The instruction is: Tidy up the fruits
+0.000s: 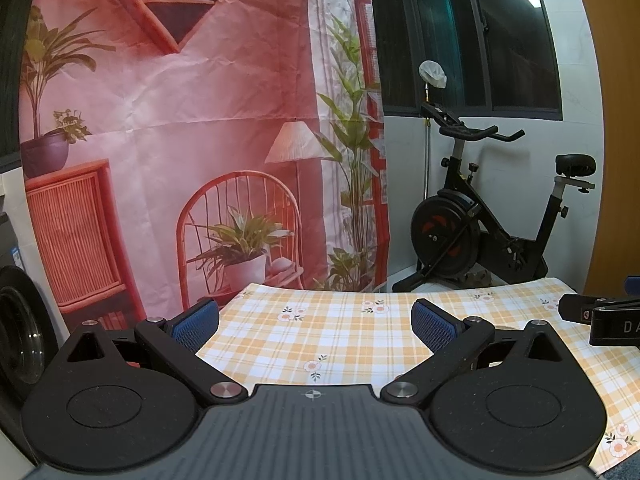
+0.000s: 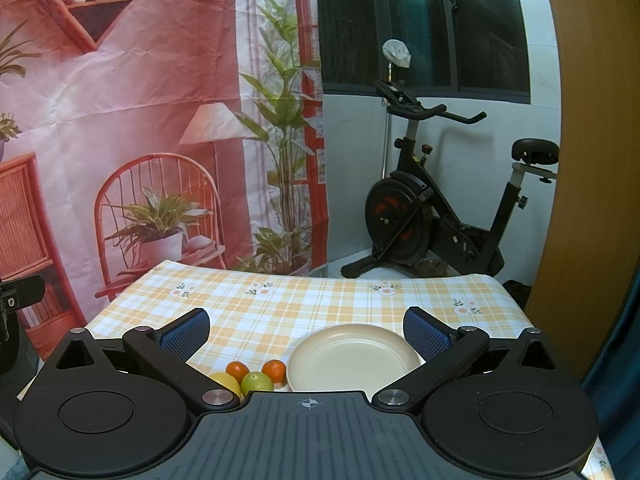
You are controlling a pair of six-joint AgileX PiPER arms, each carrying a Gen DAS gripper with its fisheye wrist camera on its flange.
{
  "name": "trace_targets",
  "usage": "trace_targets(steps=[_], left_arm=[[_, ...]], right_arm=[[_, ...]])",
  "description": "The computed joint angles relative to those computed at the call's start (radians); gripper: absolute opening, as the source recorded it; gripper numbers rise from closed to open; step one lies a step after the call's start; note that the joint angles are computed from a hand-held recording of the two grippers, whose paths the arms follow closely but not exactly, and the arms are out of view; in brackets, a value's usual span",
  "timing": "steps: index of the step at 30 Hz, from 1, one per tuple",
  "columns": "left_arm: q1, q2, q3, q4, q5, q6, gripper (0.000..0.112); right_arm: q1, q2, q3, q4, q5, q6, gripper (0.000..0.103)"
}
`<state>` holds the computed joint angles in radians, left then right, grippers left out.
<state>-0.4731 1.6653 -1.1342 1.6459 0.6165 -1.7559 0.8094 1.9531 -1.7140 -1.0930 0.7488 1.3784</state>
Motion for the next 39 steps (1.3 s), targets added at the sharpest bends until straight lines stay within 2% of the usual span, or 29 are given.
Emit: trace_targets(steps=[39], left_arm=[[0.001,0.001,-0.006,-0.008,-0.001,0.008,0.103]], right_arm=[[-0.006,-0.012,0.012,-0.003,-0.008,0.006,0.103]])
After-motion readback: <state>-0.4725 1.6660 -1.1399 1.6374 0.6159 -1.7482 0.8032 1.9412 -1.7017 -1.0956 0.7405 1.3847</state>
